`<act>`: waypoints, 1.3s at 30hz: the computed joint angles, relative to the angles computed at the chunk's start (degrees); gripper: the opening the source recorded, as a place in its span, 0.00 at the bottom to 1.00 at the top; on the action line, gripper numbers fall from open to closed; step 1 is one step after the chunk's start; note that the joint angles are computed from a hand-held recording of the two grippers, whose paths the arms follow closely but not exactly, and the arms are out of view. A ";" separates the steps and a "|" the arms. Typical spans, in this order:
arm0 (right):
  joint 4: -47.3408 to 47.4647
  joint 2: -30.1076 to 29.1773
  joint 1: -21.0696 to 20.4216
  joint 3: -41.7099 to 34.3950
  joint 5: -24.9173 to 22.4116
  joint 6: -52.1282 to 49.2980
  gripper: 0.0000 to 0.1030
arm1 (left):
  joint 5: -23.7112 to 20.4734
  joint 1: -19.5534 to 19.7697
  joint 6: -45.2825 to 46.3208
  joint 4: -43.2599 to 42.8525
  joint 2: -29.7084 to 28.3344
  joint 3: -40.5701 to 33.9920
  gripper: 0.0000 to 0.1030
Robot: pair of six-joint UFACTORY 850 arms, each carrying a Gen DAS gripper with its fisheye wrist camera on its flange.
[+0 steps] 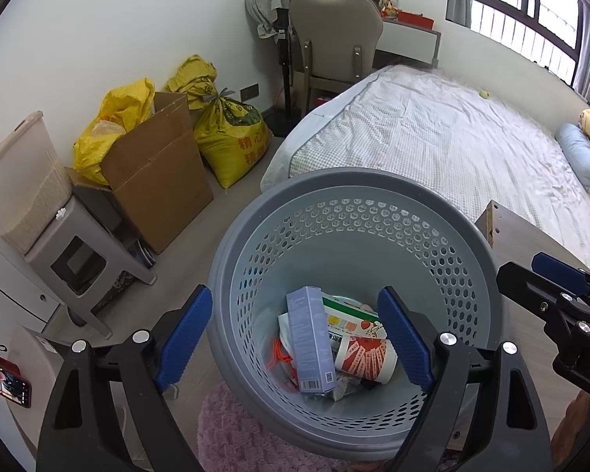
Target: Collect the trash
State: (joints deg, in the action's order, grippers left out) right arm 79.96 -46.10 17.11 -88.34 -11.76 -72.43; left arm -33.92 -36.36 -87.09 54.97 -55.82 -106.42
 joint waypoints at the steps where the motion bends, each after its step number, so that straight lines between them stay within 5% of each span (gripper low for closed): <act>1: 0.02 -0.01 -0.02 0.00 -0.07 -0.02 0.64 | -0.11 -0.05 0.07 -0.04 -0.02 -0.10 0.82; 39: -0.04 0.21 -0.19 0.24 -0.26 0.11 0.65 | -4.05 -0.56 1.46 -1.21 -1.07 -2.20 0.94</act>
State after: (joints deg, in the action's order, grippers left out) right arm 79.92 -45.88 16.92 -88.10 -12.02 -72.32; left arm -37.97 -36.92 -85.63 53.76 -56.89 -108.62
